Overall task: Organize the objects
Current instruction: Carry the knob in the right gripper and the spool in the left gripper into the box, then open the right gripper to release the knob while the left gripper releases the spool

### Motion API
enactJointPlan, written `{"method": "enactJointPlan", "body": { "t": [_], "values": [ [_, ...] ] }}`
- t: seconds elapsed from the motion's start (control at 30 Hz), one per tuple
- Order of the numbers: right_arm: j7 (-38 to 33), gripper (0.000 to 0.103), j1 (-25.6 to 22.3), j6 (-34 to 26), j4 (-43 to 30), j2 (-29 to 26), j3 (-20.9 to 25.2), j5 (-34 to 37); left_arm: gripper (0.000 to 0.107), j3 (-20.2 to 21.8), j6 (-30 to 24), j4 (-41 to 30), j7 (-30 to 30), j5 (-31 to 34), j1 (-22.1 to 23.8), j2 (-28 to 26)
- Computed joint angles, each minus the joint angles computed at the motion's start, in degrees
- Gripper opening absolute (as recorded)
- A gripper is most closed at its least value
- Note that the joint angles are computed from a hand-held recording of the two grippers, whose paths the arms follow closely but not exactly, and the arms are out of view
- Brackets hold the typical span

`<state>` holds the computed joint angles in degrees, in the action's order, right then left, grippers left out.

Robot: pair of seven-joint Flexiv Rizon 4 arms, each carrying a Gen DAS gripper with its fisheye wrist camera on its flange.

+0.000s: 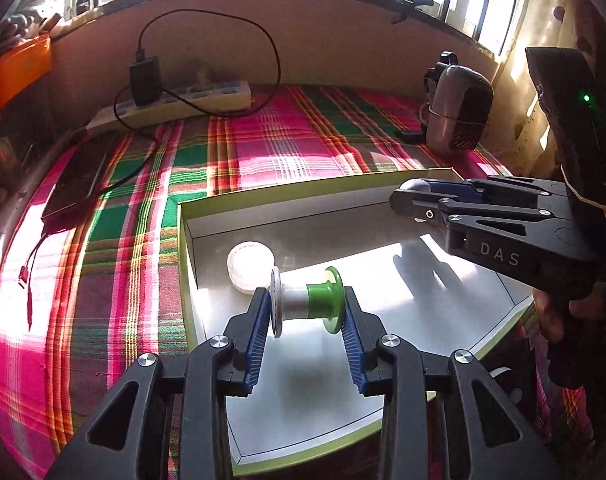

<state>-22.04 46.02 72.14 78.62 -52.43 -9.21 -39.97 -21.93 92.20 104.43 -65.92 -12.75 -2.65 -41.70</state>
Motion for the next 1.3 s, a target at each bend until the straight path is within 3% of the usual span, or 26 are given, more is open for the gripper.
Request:
{"method": "enactJointPlan", "body": {
  "t": [0.87, 1.03, 1.17, 1.3],
  "values": [
    [-10.65, 0.026, -1.98, -10.76, -7.55, -3.20, 5.73, 6.07, 0.033, 6.07, -1.72, -2.74, -1.31, 0.18, -4.92, -0.43],
    [-10.77, 0.030, -1.76, -11.61, -8.00, -3.39, 5.59, 6.32, 0.033, 5.81, -1.67, -2.71, -1.27, 0.13, -4.76, -0.48],
    [-9.85, 0.047, -1.56, -11.44, -7.65, -3.10, 5.16, 6.26, 0.034, 3.71, -1.46, -2.21, -0.61, -0.10, -3.13, -0.62],
    [-8.53, 0.048, -1.05, -11.70, -7.02, -2.54, 4.38, 5.34, 0.035, 3.85, -1.46, -2.09, -0.87, -0.34, -3.17, -0.43]
  ]
}}
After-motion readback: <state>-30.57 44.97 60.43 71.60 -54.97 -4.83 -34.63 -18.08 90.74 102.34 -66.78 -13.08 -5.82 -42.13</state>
